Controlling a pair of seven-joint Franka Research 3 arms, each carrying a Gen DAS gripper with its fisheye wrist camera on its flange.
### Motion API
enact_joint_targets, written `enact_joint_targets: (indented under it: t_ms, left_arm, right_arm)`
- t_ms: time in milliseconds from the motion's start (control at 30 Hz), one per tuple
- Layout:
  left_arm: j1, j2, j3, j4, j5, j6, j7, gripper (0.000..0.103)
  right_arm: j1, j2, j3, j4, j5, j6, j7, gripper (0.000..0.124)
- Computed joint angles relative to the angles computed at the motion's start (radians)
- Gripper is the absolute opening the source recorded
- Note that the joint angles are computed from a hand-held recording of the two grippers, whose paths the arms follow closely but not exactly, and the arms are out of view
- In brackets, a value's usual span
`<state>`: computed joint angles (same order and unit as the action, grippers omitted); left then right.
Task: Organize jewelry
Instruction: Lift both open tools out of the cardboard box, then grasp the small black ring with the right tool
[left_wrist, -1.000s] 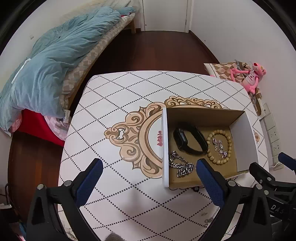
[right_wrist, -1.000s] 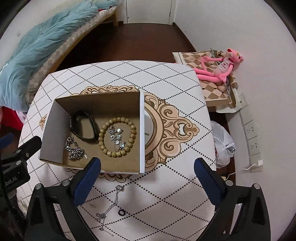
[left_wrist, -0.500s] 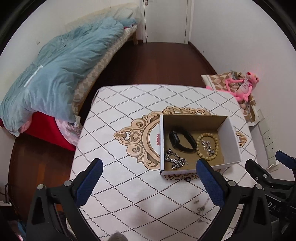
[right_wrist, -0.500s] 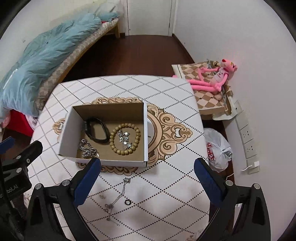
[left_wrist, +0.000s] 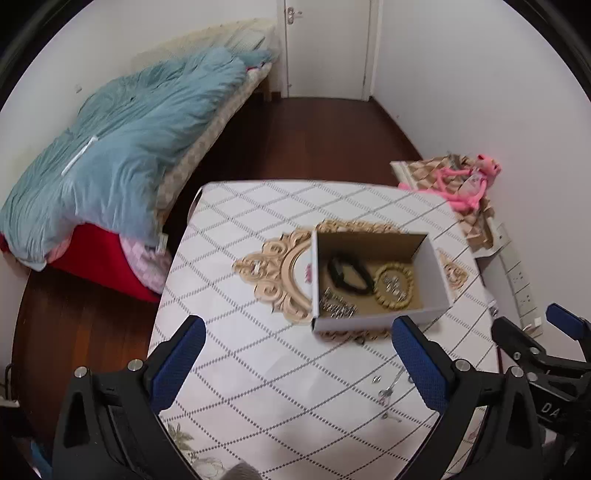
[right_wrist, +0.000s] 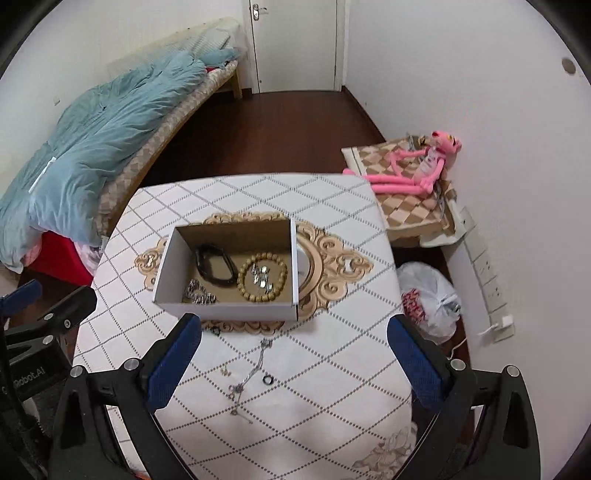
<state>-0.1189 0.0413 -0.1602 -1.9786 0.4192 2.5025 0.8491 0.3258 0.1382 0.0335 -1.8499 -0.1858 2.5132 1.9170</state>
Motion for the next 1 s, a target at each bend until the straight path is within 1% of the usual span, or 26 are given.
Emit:
enact_joint_targets:
  t_ms: [167,200,300,333,367,433,533,600,633,667,700,767,800,900,967,1000]
  left_arm:
    - [-0.003,0.033,-0.001,-0.042,-0.010,-0.036,-0.021,0.103]
    - [-0.005,0.043,0.000,-0.048,-0.008,-0.044,-0.025,0.103]
    - [-0.012,0.077,0.002,-0.065,0.005,-0.057,-0.050,0.103]
    - [-0.013,0.087,0.001,-0.069,0.001,-0.061,-0.048,0.103]
    - [-0.013,0.094,0.001,-0.071,-0.006,-0.064,-0.043,0.103]
    - [-0.017,0.112,0.000,-0.074,-0.010,-0.070,-0.037,0.103]
    - [-0.023,0.125,0.001,-0.073,-0.007,-0.075,-0.034,0.103]
    - [-0.024,0.130,0.002,-0.074,-0.009,-0.074,-0.033,0.103]
    - [-0.024,0.134,0.002,-0.070,-0.014,-0.074,-0.029,0.103]
    - [-0.024,0.136,0.000,-0.068,-0.020,-0.072,-0.026,0.103]
    - [-0.026,0.138,0.000,-0.066,-0.019,-0.070,-0.023,0.103]
    - [-0.030,0.142,-0.001,-0.064,-0.015,-0.060,-0.022,0.103]
    - [-0.032,0.146,-0.001,-0.060,-0.013,-0.056,-0.022,0.103]
    - [-0.035,0.166,-0.010,-0.041,-0.043,-0.038,-0.004,0.103]
    - [-0.035,0.179,-0.015,-0.037,-0.071,-0.004,0.010,0.102]
    - [-0.034,0.185,-0.021,-0.038,-0.089,0.025,0.021,0.102]
  right_arm:
    - [-0.016,0.020,0.006,-0.066,0.088,0.011,-0.045,0.102]
    - [-0.022,0.032,0.009,-0.082,0.120,0.021,-0.063,0.102]
    - [-0.023,0.067,0.006,-0.120,0.156,0.060,-0.079,0.100]
    - [-0.024,0.082,0.008,-0.134,0.176,0.077,-0.094,0.089]
    - [-0.018,0.090,0.005,-0.143,0.175,0.091,-0.095,0.071]
    - [0.005,0.113,-0.009,-0.155,0.133,0.112,-0.080,0.056]
    - [0.014,0.131,-0.007,-0.177,0.143,0.169,-0.106,0.055]
    - [0.029,0.139,-0.014,-0.185,0.129,0.201,-0.109,0.051]
    - [0.029,0.148,-0.011,-0.181,0.139,0.199,-0.119,0.041]
    - [0.043,0.149,-0.023,-0.187,0.119,0.212,-0.103,0.036]
    - [0.057,0.149,-0.036,-0.192,0.091,0.228,-0.090,0.035]
    - [0.070,0.151,-0.045,-0.198,0.066,0.244,-0.079,0.013]
    - [0.069,0.150,-0.043,-0.199,0.071,0.245,-0.081,0.013]
    - [0.034,0.133,-0.020,-0.216,0.154,0.246,-0.109,0.013]
    - [0.023,0.114,-0.026,-0.233,0.174,0.254,-0.106,0.013]
    - [0.017,0.106,-0.027,-0.240,0.183,0.255,-0.106,0.013]
